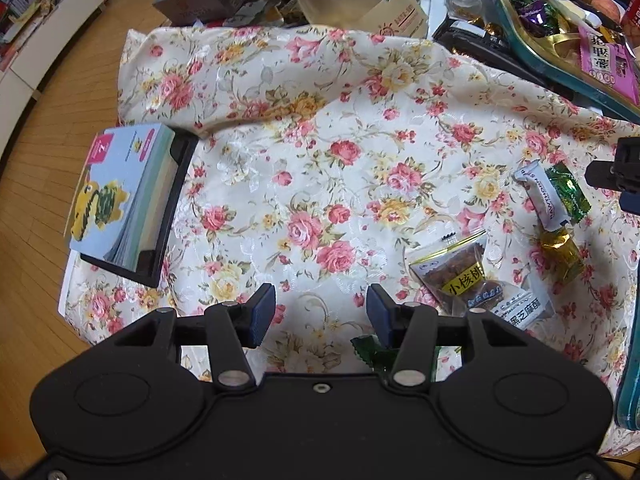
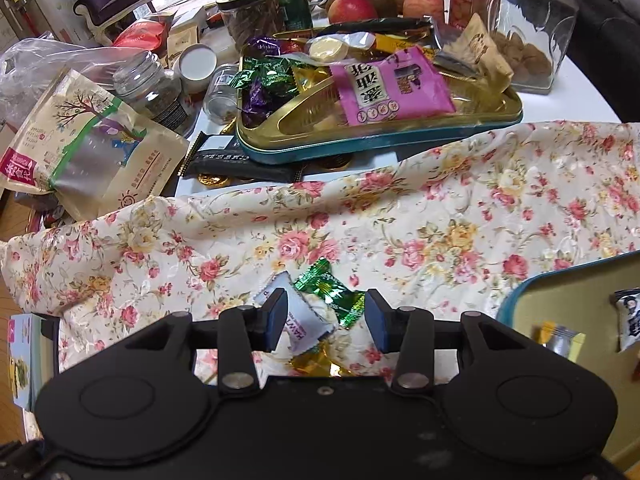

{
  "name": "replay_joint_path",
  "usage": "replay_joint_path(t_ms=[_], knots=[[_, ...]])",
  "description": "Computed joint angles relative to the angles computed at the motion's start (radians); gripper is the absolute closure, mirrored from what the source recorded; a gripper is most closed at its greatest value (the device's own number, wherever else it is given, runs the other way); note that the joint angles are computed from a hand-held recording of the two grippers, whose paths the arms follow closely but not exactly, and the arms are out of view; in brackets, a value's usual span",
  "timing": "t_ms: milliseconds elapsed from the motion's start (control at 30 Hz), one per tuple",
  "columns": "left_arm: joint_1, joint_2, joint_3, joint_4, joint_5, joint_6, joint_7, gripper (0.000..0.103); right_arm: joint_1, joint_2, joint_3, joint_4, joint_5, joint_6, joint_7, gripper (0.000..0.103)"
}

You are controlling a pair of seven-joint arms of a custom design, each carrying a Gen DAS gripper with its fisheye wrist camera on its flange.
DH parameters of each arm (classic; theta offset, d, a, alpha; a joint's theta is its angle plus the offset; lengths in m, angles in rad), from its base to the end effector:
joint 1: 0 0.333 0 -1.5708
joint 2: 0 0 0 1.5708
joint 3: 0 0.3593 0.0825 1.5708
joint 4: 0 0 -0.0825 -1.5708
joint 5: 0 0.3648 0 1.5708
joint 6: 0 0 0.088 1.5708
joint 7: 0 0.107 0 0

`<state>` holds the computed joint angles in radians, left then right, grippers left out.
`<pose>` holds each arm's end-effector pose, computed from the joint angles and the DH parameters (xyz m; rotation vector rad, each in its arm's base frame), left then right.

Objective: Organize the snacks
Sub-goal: 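Grasp the green candy with the right tool while the left tool moves toward the walnut packet, then grasp the brown walnut packet with the left tool while the right tool lifts the green candy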

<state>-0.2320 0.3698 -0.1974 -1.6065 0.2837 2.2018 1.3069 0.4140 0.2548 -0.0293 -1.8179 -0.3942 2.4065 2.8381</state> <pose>0.6338 -0.2575 0.4902 -1.7232 2.3006 -0.1966 0.6012 0.2426 0.4850 -1.2546 2.4690 -0.4276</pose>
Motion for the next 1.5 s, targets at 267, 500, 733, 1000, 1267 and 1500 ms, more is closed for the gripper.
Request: replay_joint_path(t_ms=[267,500,733,1000,1267,1500], knots=[[0.019,0.019,-0.003,0.031,-0.048,-0.05,0.019,0.046,0.004,0.082,-0.015,0.068,0.051,-0.036,-0.027,0.058],[0.027,0.019,-0.004,0.039,-0.067,-0.052,0.028,0.046,0.002,0.128,-0.04,0.058,0.08,0.02,-0.031,0.058],[0.023,0.034,0.001,0.057,-0.061,-0.061,0.023,0.046,0.033,0.168,-0.064,0.105,0.025,-0.019,-0.064,0.066],[0.036,0.036,-0.015,0.055,-0.098,-0.05,0.076,0.046,0.024,0.119,-0.063,0.046,0.064,0.062,-0.03,0.097],[0.027,0.035,-0.016,0.049,-0.121,-0.067,0.068,0.046,-0.008,0.008,-0.048,-0.069,0.096,0.206,-0.024,0.099],[0.018,0.035,-0.02,0.051,-0.122,-0.071,0.075,0.046,-0.02,0.058,-0.043,-0.029,0.058,0.179,-0.021,0.073]])
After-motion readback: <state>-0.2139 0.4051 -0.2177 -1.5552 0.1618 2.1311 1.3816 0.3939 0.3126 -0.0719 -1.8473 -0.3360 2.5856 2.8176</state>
